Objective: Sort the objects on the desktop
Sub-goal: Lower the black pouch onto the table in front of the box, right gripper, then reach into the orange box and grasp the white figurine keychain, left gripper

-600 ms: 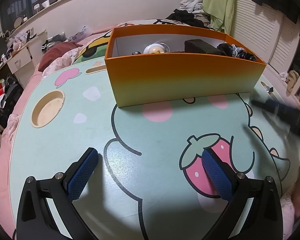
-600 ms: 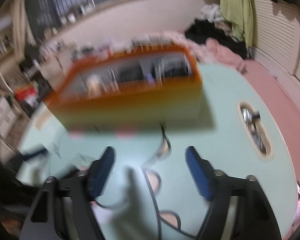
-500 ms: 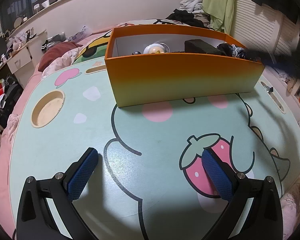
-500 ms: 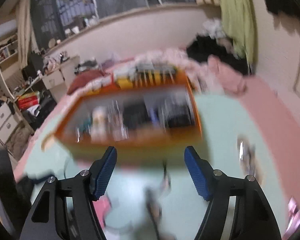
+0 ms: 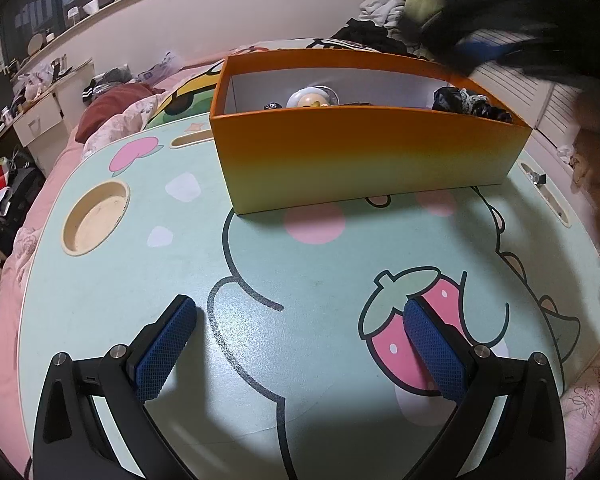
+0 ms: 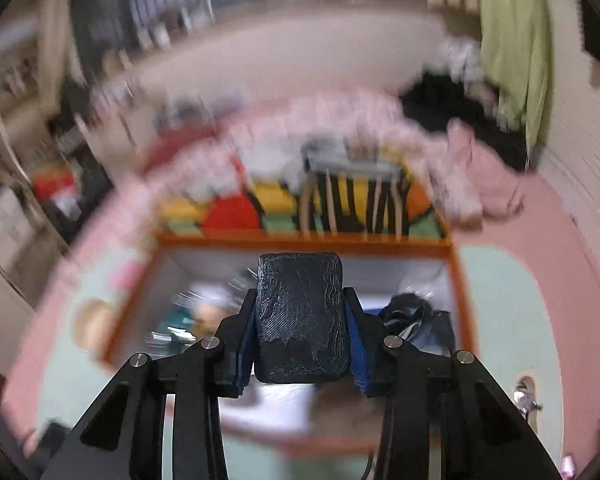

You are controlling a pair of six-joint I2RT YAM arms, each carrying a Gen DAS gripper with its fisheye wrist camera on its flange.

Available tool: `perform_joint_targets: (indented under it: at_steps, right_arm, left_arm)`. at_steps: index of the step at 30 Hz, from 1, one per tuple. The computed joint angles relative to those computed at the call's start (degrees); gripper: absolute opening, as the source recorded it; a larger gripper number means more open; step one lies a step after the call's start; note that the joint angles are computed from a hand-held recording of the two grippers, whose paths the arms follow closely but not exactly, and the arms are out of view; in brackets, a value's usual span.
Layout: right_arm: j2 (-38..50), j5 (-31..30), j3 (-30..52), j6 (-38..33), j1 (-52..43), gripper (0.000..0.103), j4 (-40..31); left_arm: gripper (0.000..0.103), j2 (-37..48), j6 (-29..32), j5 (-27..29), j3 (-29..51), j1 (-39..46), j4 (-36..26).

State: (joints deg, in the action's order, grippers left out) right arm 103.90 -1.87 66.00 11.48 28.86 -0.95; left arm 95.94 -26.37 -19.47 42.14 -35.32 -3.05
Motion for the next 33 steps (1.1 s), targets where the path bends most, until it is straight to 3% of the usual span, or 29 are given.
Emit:
perform_joint_targets:
  at_steps: [2,5,8,10,13,14,17,20,22,23,24,30,33]
  right_arm:
    - [-10.9,-0.6,-10.8,-1.6,1.1,0.038,3.7]
    - [-16.6,-0.9,-17.9,-2.2,1.5,0.038,2.4]
    - [-11.7,-0.3,-18.8,-1.6,0.4,0.038,0.7]
    - [-5.1,0.4,-17.8,-1.4,-0.2,0.038,2.4]
    - [-2.2,1.5,-18.3,0.6,1.5,0.040,6.5]
    - [-2.2,1.6,-18.8,0.7,1.5,0.046,7.3]
    - [-7.6,4.0,-24.6,1.9,2.2,0.084,11.6]
    - [-12.7,8.0,-29.2,1.5,3.3,0.086,9.6]
    - [-10.7,7.9,-29.1,0.7,3.9,0.086,7.2]
    - [-10.1,9.6,-30.7,0.0,4.6,0.093,10.3]
    - [-10.0,11.2,-32.2,-0.4,5.4,0.094,12.9]
    - [-9.5,8.5,-32.5,-1.0,3.7,0.098,13.4]
    - [-9.2,7.5,-32.3,-1.4,3.0,0.099,13.3]
  left_arm:
    - [0.103,-0.1,0.1,0.2,-0.1,0.1,-0.1]
    - [0.103,-0.7,-0.4,-0.2,-0.3,0.5,-0.7]
    - [0.103,-1.1,-2.6,-1.6,-0.2,1.0,-2.2]
    - [0.103,-1.1,-2.9,-1.5,-0.2,1.5,-2.7]
    - [0.103,-1.4,-2.6,-1.4,-0.9,1.3,-1.8]
    - [0.103,-1.5,-2.7,-1.4,-1.3,1.3,-1.3]
    - [0.103,-1.9,-2.5,-1.1,-1.7,1.4,-0.9]
    - [0.103,-2.1,-2.1,-0.7,-1.9,1.6,-0.9]
    - [0.103,-2.2,-2.4,-1.0,-1.8,1.5,-1.2]
    - [0.103,-2.0,-2.7,-1.5,-1.7,1.3,-1.4]
    - [0.103,-2.2,-2.5,-1.4,-1.9,1.3,-1.0]
    - [0.102,-6.0,-1.9,3.2,-6.4,3.6,4.3]
    - [0.081,-9.3,-1.3,5.5,-8.3,4.8,5.8]
